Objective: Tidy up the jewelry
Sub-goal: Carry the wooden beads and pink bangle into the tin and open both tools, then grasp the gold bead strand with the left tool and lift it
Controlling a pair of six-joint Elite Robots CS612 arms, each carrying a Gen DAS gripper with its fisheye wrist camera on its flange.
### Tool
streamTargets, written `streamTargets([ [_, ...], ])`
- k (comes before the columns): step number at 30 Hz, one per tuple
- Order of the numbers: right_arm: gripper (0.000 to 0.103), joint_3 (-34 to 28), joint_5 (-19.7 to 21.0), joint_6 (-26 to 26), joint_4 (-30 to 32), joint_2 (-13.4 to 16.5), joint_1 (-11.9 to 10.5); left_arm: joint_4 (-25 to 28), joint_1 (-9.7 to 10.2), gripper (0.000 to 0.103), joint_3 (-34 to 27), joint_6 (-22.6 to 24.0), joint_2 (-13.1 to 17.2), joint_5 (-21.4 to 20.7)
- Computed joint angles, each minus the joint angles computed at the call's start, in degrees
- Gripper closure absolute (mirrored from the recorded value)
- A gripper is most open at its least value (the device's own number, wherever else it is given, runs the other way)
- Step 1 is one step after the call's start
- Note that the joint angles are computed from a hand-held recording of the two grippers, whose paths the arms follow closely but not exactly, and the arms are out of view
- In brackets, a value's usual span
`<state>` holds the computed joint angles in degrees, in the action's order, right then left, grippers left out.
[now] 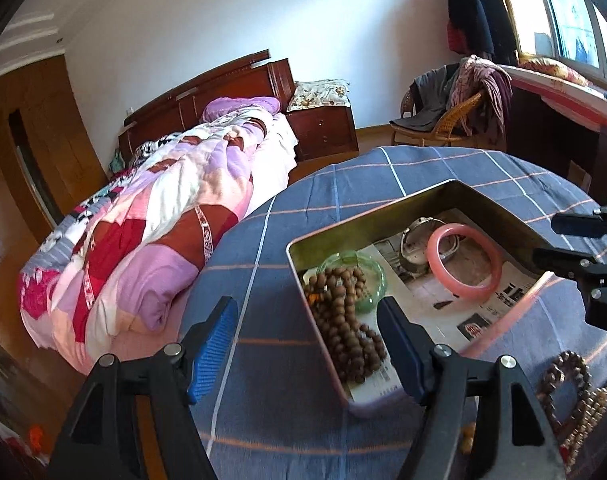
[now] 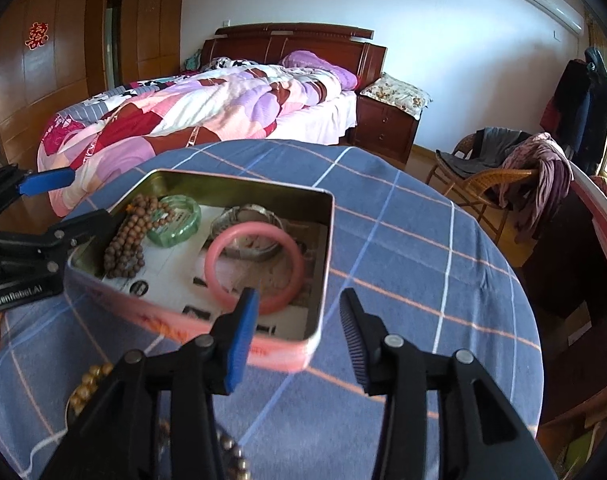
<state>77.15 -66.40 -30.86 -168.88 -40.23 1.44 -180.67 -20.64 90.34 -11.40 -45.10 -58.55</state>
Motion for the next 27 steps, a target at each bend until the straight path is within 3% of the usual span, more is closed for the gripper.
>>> streamTargets([
  [3, 0.052, 1.78, 0.03, 0.17, -1.29, -0.82, -0.45, -1.35, -0.45, 0.031, 2.36, -1.65, -1.15, -0.28],
  [13, 0.051, 7.54, -0.05, 0.81, -3.77, -3.20, -1.90, -2.80, -2.96, 0.031, 8.49, -3.41, -4.04, -1.87],
  [27, 0.047, 10.61, -1.90, 1.43, -5.08, -4.07, -2.62, -3.54, -5.27, 0.031, 9.40, -1.27, -4.25, -5.56],
])
